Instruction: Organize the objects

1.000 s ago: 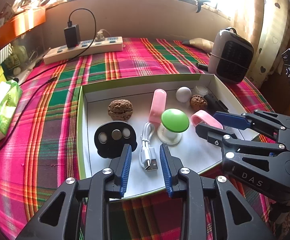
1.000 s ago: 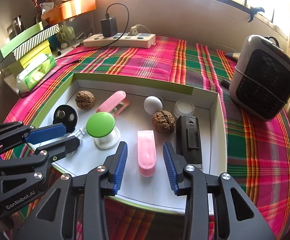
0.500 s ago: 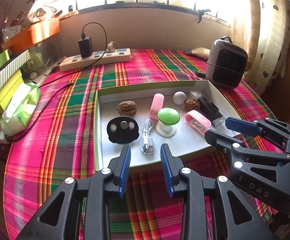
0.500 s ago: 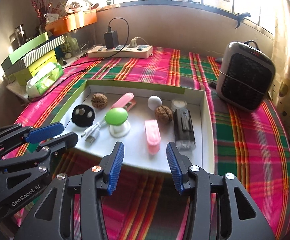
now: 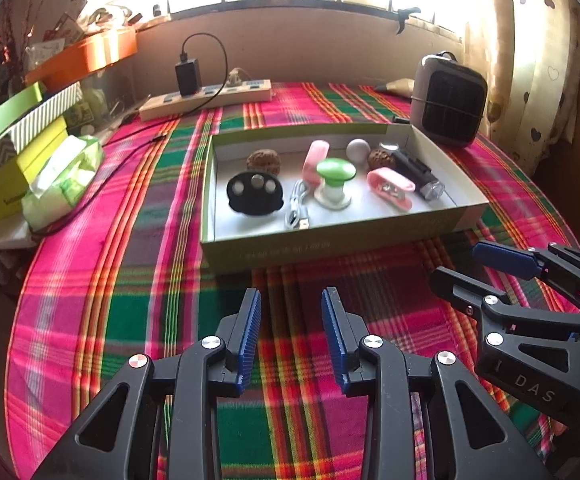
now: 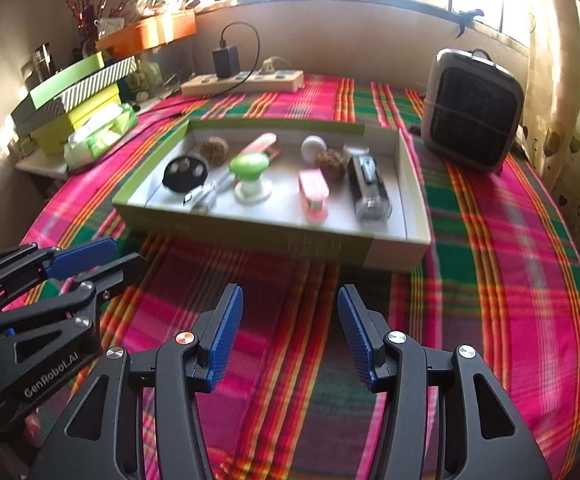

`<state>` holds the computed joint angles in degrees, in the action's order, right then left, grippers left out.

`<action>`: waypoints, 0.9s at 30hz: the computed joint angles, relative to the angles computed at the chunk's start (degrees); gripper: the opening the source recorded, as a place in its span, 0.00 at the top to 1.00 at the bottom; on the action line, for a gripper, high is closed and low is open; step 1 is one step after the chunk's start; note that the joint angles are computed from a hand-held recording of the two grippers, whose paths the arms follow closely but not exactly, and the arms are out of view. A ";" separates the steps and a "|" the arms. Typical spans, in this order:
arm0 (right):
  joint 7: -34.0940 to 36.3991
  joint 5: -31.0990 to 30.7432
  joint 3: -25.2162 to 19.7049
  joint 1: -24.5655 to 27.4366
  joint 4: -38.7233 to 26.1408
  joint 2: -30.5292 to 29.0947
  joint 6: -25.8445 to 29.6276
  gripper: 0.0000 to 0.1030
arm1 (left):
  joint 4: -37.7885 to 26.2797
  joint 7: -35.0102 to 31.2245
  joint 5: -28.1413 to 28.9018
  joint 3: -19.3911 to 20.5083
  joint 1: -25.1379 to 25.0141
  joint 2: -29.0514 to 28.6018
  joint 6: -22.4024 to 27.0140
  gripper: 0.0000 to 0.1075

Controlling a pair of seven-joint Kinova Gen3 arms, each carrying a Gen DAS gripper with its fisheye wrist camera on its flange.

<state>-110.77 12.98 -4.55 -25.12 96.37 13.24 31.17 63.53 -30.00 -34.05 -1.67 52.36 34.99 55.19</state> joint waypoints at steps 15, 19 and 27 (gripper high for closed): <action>-6.92 5.89 0.72 -2.24 5.43 -2.05 -0.50 0.44 | 0.75 3.11 0.53 0.47 1.63 0.71 2.50 0.71; -9.00 7.43 0.57 -2.63 6.02 -2.49 -0.23 0.42 | -0.75 3.33 -0.34 0.19 2.69 1.68 4.30 0.69; -11.95 9.38 0.07 -2.53 7.04 -3.24 0.11 0.38 | -0.78 6.99 -1.49 -0.44 3.69 1.97 4.96 0.69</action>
